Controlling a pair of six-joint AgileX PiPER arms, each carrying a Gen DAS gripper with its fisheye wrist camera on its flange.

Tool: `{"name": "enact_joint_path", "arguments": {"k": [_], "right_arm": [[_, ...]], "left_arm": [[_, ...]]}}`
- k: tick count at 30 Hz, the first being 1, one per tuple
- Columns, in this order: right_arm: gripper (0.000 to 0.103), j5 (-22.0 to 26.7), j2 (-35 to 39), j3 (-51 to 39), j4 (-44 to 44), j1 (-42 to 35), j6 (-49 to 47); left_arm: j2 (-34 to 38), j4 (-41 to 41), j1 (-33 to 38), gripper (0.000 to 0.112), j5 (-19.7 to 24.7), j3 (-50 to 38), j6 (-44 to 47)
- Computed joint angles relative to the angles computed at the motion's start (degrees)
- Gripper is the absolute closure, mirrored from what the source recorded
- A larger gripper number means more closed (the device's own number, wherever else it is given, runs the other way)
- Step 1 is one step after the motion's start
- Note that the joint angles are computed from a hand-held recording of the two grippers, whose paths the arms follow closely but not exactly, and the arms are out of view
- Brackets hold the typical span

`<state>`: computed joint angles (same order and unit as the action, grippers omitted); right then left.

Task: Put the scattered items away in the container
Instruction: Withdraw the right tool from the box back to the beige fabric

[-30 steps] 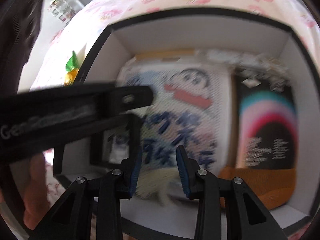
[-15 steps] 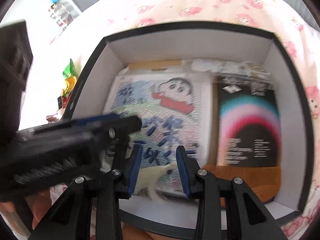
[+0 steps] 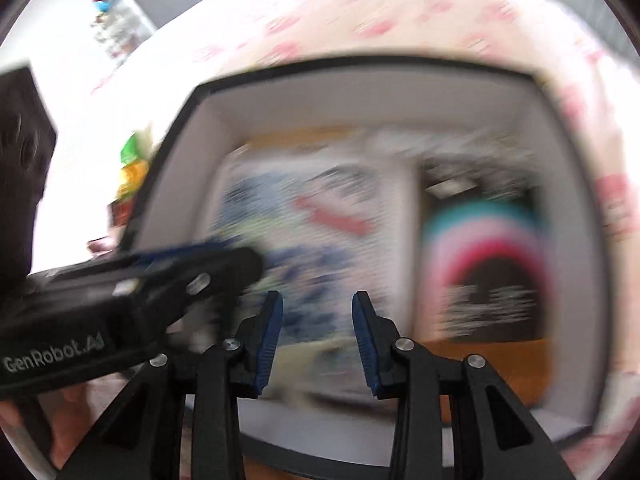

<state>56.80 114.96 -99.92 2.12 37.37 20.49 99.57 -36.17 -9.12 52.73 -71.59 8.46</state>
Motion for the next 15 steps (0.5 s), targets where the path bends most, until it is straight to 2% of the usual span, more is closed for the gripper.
{"name": "enact_joint_path", "arguments": {"k": [2,4,10,15], "right_arm": [[0.070,1.3,-0.6,-0.7,-7.8,0.4,3.6],[0.070,2.1,-0.5,-1.2,-10.8,0.2,5.2],[0.070,1.9,-0.7,-0.5,-8.8,-1.8,3.1],[0.069,-0.7,-4.7,5.1,-9.6,-1.8,4.3]], "left_arm": [[0.6,-2.0,0.1,0.077,1.0,-0.1,1.4],[1.4,1.1,-1.0,0.073,1.6,-1.1,-1.7],[2.0,10.0,-4.3,0.071,1.7,-2.8,-8.8],[0.7,11.7,-5.0,0.069,-0.3,-2.1,-9.8]]}}
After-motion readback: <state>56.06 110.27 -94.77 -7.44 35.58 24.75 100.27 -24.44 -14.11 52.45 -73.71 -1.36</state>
